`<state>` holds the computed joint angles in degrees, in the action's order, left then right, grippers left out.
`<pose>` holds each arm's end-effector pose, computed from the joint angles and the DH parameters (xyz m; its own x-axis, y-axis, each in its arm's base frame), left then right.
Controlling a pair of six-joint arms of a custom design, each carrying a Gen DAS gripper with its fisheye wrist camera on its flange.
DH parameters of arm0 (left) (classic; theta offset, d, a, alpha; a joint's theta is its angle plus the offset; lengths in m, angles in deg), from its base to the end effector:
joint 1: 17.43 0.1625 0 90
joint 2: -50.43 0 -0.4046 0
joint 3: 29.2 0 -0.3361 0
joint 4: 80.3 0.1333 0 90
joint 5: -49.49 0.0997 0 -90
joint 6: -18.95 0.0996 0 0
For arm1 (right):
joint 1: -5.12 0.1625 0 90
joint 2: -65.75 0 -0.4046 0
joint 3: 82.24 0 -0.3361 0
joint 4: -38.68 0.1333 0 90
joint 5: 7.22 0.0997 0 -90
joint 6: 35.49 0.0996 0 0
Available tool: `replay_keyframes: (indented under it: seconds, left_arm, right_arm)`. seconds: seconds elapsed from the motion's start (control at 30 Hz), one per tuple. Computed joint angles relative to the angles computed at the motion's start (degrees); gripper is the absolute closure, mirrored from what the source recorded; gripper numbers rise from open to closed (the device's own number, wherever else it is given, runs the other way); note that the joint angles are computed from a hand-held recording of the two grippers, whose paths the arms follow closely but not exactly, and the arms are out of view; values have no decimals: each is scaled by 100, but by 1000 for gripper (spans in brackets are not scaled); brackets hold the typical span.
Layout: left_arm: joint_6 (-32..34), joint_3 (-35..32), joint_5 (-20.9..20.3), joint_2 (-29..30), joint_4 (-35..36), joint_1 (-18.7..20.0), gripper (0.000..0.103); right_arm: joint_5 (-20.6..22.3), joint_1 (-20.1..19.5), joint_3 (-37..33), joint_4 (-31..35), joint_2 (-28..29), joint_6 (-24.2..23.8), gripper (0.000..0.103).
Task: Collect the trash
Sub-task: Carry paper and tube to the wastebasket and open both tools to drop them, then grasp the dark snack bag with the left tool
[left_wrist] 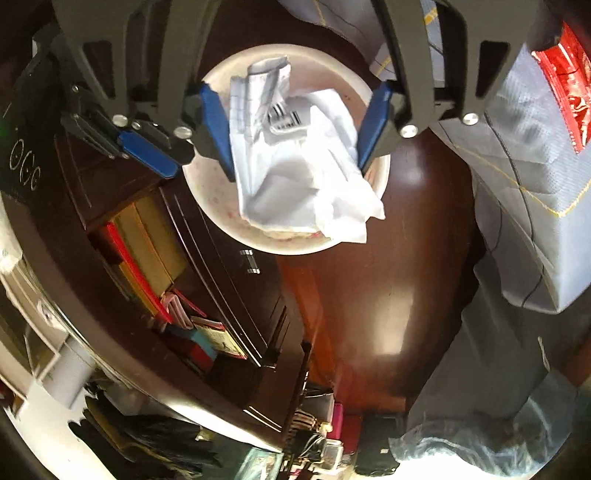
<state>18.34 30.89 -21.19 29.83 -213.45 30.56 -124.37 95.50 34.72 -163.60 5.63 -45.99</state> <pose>-0.3741 -0.6638 0.0037 -0.7224 0.6079 -0.3295 0.6602 0.7480 -0.0673 0.0913 -0.5144 0.2638 -0.8767 0.2603 0.4046 -0.1663 0.6252 -0.7626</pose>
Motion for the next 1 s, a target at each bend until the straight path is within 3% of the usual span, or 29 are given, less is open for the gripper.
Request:
replay_keyframes:
  seconds: [0.1,0.27,0.53,0.63,0.83,0.93,1.0]
  left_arm:
    - [-97,-128,-155,50,71,69,32]
    - [-229,-234,-361,112,182,105,31]
    - [-319,170,-250,-261,-75,38,30]
    - [-358,471,-22,-544,-242,-16,27]
    - [-442,1244,549,-1287,-659,-95,18]
    - [-619,1580,1103,-1686,-673,-104,14]
    - [-740,1701,1509,-1877,-606,-83,11]
  right_arm:
    - [-43,-9,5,-41,-9,21,68]
    - [-177,30,76,-52,-30,137,68]
    - [-580,310,124,-62,-15,144,59]
    - [-846,494,86,18,25,175,54]
    - [-1365,1031,-64,197,194,240,32]
    - [-1373,1305,-137,395,250,355,23]
    - [-1361,1443,-188,495,299,346,23]
